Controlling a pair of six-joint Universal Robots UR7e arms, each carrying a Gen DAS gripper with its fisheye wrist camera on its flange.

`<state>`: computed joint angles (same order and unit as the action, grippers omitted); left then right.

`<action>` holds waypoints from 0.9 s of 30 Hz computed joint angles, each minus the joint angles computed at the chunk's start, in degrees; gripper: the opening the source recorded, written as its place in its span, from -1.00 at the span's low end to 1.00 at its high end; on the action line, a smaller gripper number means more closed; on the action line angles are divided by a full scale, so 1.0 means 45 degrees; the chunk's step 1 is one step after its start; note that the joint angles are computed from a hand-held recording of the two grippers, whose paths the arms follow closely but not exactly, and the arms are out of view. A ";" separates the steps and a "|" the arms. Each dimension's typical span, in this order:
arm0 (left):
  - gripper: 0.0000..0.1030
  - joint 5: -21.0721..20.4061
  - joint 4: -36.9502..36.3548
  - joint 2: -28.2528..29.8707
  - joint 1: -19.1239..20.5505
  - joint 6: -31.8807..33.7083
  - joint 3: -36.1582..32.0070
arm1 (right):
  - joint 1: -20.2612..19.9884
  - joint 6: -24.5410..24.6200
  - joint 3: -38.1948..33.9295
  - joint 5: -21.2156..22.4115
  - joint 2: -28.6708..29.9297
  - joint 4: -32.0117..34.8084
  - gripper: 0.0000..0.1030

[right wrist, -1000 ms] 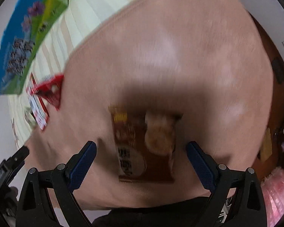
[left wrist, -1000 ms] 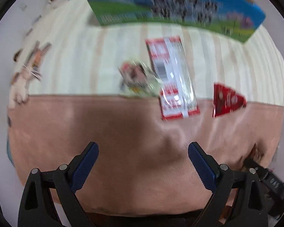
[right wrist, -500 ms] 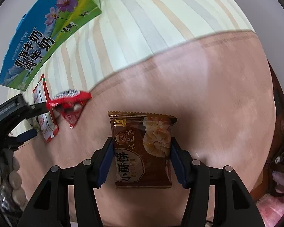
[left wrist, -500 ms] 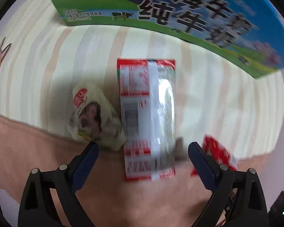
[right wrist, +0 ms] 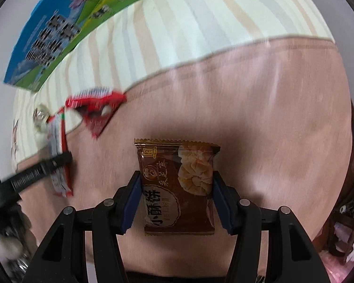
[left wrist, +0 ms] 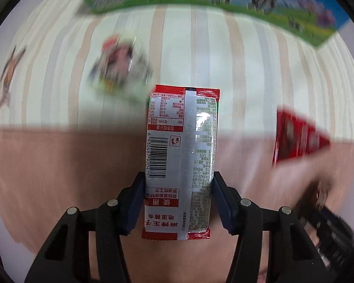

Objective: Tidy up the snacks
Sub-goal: 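Grasp the red-white long packet with left tool while right tool grasps brown biscuit packet, then lower both packets into the box and open both tools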

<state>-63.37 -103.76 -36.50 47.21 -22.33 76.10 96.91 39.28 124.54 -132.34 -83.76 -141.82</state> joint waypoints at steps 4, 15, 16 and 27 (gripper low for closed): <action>0.06 -0.0013 0.0118 -0.0500 0.0000 0.0029 0.0819 | 0.0114 0.0284 0.0564 0.0494 -0.0350 -0.0088 0.17; 0.03 -0.0064 0.0188 0.0235 0.0457 0.0176 -0.0112 | -0.0399 0.0321 0.0866 0.1485 0.0064 -0.1678 0.44; 0.01 -0.0005 0.0181 0.0319 0.0499 0.0148 -0.0279 | -0.0250 0.0308 0.0590 0.1125 0.0411 -0.1328 0.43; -0.14 -0.0226 0.0215 -0.0641 -0.0150 0.0017 0.0977 | 0.0708 0.0079 0.0536 -0.0466 0.0715 -0.2142 0.15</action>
<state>-64.39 -102.79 -39.38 46.54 -22.25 80.49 100.09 39.64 126.96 -134.44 -80.54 -151.46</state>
